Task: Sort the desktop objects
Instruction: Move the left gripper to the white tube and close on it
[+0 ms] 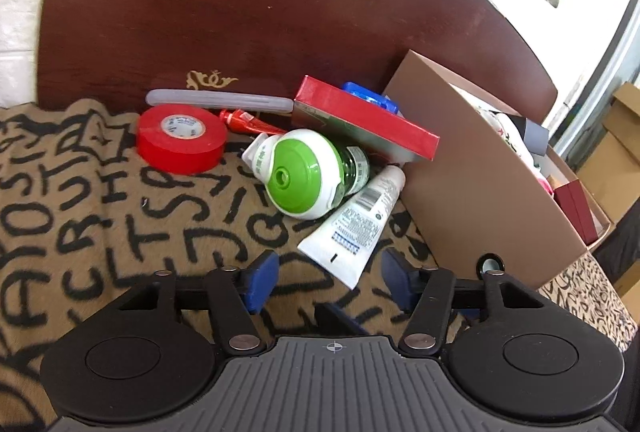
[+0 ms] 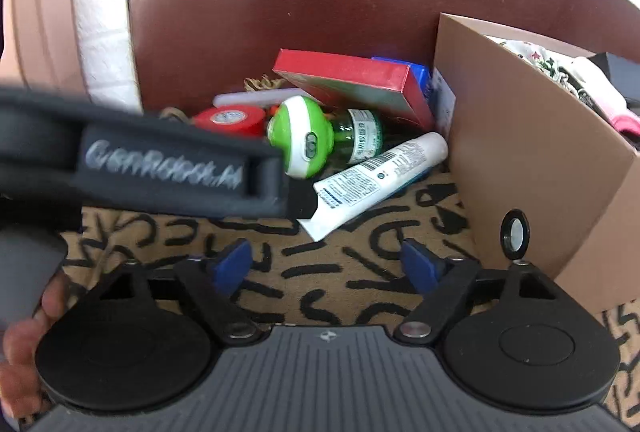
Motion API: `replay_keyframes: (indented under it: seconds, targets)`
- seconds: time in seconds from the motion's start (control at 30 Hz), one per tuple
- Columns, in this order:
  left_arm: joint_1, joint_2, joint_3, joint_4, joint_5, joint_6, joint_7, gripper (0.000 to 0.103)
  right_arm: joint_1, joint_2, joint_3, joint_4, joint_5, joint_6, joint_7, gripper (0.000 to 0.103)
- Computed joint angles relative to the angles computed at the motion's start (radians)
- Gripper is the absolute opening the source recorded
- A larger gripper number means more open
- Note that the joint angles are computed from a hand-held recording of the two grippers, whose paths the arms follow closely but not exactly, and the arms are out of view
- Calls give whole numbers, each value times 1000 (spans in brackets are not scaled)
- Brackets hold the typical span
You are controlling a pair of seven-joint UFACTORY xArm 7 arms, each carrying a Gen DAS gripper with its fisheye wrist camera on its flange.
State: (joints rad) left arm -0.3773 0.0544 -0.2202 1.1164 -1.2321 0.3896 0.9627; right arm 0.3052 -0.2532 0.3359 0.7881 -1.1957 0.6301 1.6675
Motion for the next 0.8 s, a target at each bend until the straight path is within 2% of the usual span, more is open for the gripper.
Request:
replay_keyframes:
  seconds: [0.1,0.4,0.57,0.63,0.7,0.8]
  targets:
    - [7,36,1,38,36,31,6,65,4,32,22,39,-54,79,11,84]
    - [48,132,-26,147,106,124,26,62,14,94,-52,87,-57,33,42,80]
    - [64,169,-46,181,118,132,38,62,8,116,-81,101,-22,-2,28,79]
    - [66,171,-51,181,122,123,35,59,5,121,-86,104,-22,-14,24,78]
    - [60,159,-57,161,125,82,41,52,2,116,-92,98,-33,-43,22,69]
    - [56,132,-65,125,108,48,52,52,2,96,-87,80,-39,-56,21,65]
